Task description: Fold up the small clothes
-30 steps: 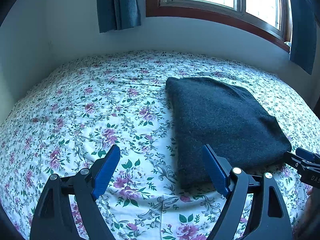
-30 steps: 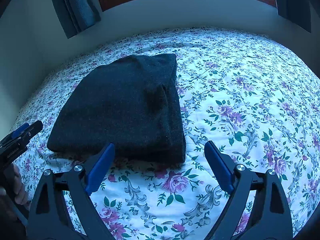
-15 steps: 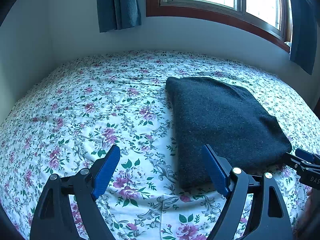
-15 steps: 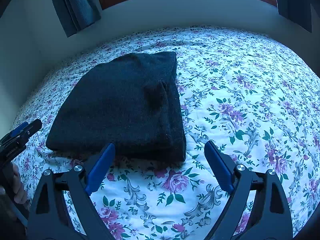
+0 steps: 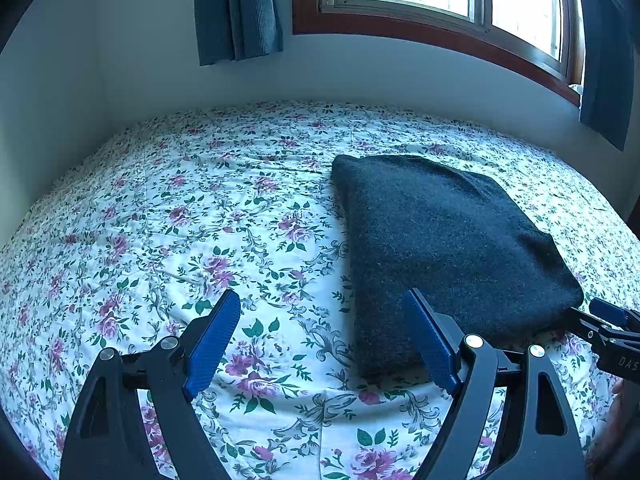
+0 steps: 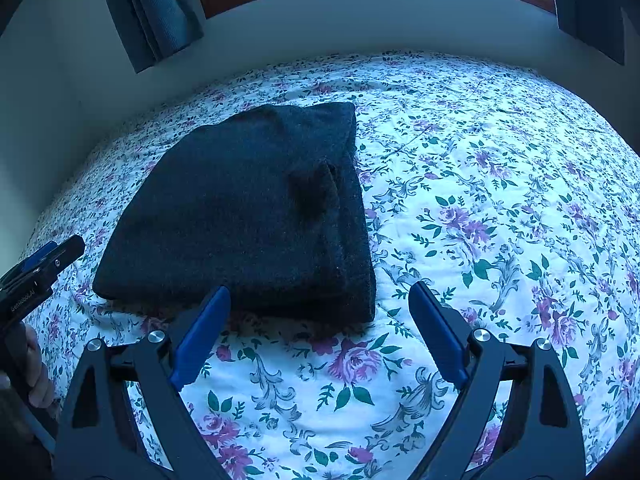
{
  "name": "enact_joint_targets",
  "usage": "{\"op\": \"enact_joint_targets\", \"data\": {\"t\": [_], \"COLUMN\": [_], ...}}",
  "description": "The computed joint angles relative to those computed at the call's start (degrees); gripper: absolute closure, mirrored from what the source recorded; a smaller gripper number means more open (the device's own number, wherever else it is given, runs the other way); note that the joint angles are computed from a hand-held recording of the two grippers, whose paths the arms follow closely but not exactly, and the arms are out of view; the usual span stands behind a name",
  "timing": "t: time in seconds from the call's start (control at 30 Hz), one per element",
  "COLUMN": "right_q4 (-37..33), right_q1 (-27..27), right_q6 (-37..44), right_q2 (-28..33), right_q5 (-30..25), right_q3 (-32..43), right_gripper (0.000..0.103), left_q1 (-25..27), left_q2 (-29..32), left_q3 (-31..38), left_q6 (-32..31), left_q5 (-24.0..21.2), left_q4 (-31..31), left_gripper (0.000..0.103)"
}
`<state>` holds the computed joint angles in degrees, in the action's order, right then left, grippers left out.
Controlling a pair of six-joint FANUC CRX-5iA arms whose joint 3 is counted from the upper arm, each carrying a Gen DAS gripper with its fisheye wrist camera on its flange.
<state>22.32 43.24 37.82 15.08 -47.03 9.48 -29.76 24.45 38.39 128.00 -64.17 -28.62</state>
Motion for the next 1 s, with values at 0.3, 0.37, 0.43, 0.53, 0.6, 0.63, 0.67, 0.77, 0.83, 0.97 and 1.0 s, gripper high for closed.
{"op": "enact_joint_targets", "data": {"t": [0.3,0.37,0.43,0.53,0.6,0.63,0.67,0.77,0.83,0.97,1.0], "right_q4": [0.03,-0.03,-0.11,-0.13,-0.08,-0.08,-0.02,-0.15,-0.13,-0.19,-0.23], "right_q1": [0.01,-0.01,-0.02,0.0,0.03,0.03,0.06,0.02,0.02,-0.02,-0.01], "right_q6": [-0.09,0.02,0.15,0.18,0.15,0.15,0.0,0.17,0.14,0.29,0.33], "right_q2": [0.0,-0.01,0.03,0.07,0.06,0.06,0.07,0.06,0.07,0.1,0.06], "right_q5": [0.03,0.02,-0.05,-0.05,-0.11,-0.11,-0.09,-0.1,-0.09,-0.08,-0.09], "right_q3": [-0.02,-0.02,0.06,0.13,0.11,0.11,0.1,0.11,0.12,0.17,0.12], "right_gripper": [0.013,0.013,0.013,0.013,0.013,0.013,0.013,0.013,0.013,0.013,0.013], "left_q1": [0.04,-0.05,-0.2,-0.25,-0.23,-0.19,-0.17,-0.5,-0.54,-0.61,-0.51], "left_q2": [0.2,0.23,0.28,0.35,0.64,0.81,0.92,0.94,0.81,0.65,0.56], "left_q3": [0.27,0.39,0.52,0.66,1.12,1.39,1.55,1.73,1.61,1.43,1.23], "left_q6": [0.2,0.48,0.78,1.06,1.1,1.14,1.22,1.96,1.9,2.15,1.99], "left_q5": [-0.47,-0.64,-0.87,-1.08,-1.71,-2.12,-2.34,-2.74,-2.52,-2.18,-1.89], "left_q4": [0.11,-0.03,-0.39,-0.55,-0.43,-0.32,-0.31,-1.33,-1.38,-1.45,-1.15], "left_gripper": [0.021,0.021,0.021,0.021,0.021,0.021,0.021,0.021,0.021,0.021,0.021]}}
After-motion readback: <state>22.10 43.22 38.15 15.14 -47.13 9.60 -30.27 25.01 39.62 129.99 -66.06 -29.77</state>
